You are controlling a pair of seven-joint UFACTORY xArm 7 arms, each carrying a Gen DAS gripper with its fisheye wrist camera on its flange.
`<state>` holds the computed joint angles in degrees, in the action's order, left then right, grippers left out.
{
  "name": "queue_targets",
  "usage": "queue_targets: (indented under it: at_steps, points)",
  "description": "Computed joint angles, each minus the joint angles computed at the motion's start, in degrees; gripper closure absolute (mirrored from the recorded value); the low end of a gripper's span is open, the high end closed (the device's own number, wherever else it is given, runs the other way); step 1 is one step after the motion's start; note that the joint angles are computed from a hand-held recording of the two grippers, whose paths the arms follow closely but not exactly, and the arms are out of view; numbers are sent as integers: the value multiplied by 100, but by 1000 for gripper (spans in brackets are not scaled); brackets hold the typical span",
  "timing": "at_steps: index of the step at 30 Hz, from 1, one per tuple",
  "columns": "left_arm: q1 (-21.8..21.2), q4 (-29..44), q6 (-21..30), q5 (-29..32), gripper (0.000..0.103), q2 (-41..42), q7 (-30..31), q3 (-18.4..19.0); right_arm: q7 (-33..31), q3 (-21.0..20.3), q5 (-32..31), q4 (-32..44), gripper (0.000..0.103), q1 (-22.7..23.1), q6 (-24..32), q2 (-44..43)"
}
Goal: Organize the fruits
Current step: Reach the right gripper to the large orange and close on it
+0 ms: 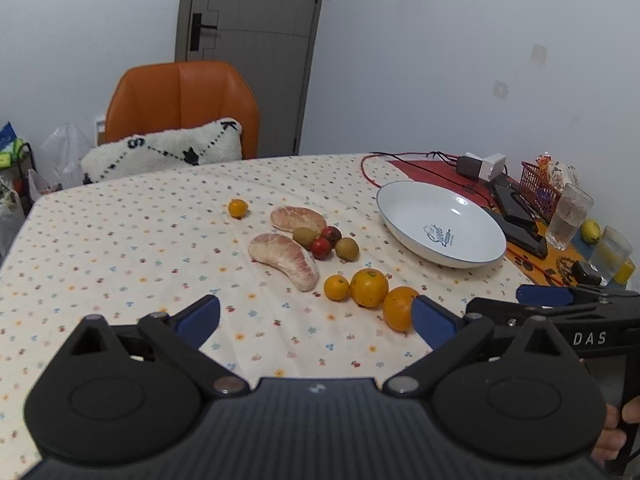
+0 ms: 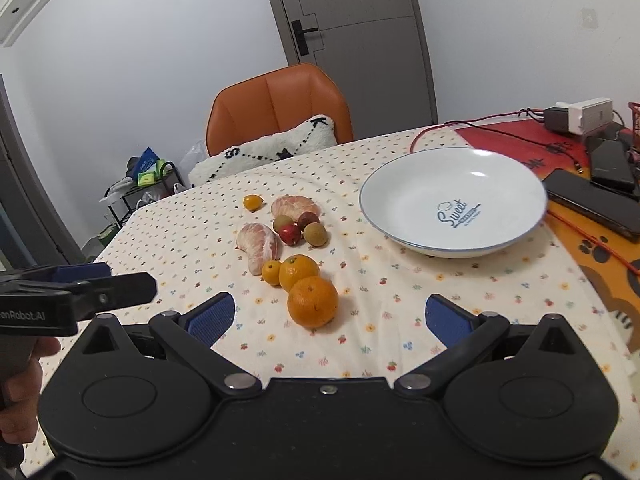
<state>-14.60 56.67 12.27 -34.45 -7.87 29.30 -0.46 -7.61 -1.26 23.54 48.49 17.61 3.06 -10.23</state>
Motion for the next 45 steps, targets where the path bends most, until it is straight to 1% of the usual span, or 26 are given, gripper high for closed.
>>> queue_targets:
  at_steps: [2,3,5,6,8,11,16,18,20,21,22,23,24,25,27,30,32,35,39,41,43,45]
  points:
    - [-33,114,-59,-97,2,155,96,-2,-304,-192,308,126,2,215,12,137]
    - [-30,163,-110,-124,2,227,122,-26,-473,-249,496,191,5,288,34,198]
    - [20,281,-136,-95,10,376,94,-88,-851,-296,896,334,10,357,92,337]
    - [66,343,-120,-12,13,453,0,-132,-944,-264,996,417,12,318,161,408]
    - [142,472,-15,-39,21,587,-16,-186,-1217,-203,1276,546,21,263,252,525]
    - [255,660,110,-118,29,788,14,-298,-1358,-22,1397,719,28,81,339,707]
    - [406,861,210,-308,31,1013,236,-496,-1722,280,1778,1005,37,-231,552,985]
    - [444,946,243,-267,34,1106,220,-554,-1725,416,1757,1094,40,-371,581,1102]
    - [486,1057,318,-234,39,1213,197,-607,-1694,537,1724,1206,45,-522,681,1233]
    - [507,1114,355,-232,39,1267,194,-637,-1688,592,1711,1254,49,-591,732,1293]
    - [534,1166,388,-267,42,1312,223,-672,-1893,560,1913,1312,52,-568,808,1350]
    - [549,1215,424,-245,43,1355,206,-695,-2313,769,2354,1386,63,-778,926,1388]
    - [556,1259,448,-196,44,1394,174,-715,-2539,916,2619,1424,64,-937,1023,1398]
    - [565,1293,450,-173,45,1427,174,-743,-2589,842,2645,1409,64,-856,985,1391]
    - [576,1343,450,-123,45,1480,188,-793,-2521,850,2481,1355,65,-857,889,1360]
    - [590,1405,455,-92,46,1556,225,-864,-2646,843,2655,1284,65,-900,936,1271]
    - [599,1453,500,-75,51,1610,233,-900,-2613,807,2622,1204,65,-891,903,1208]
    - [604,1530,536,-76,54,1694,255,-957,-2622,744,2633,1103,65,-880,888,1109]
    - [583,1646,509,83,56,1832,147,-992,-2624,655,2667,977,65,-840,811,977]
    - [562,1721,534,222,58,1908,39,-996,-2720,600,2799,935,65,-821,803,916]
    - [527,1781,519,394,58,1981,-98,-996,-2651,561,2720,881,65,-803,721,874]
    - [448,1823,480,710,58,2055,-335,-948,-2618,516,2701,841,65,-786,683,831]
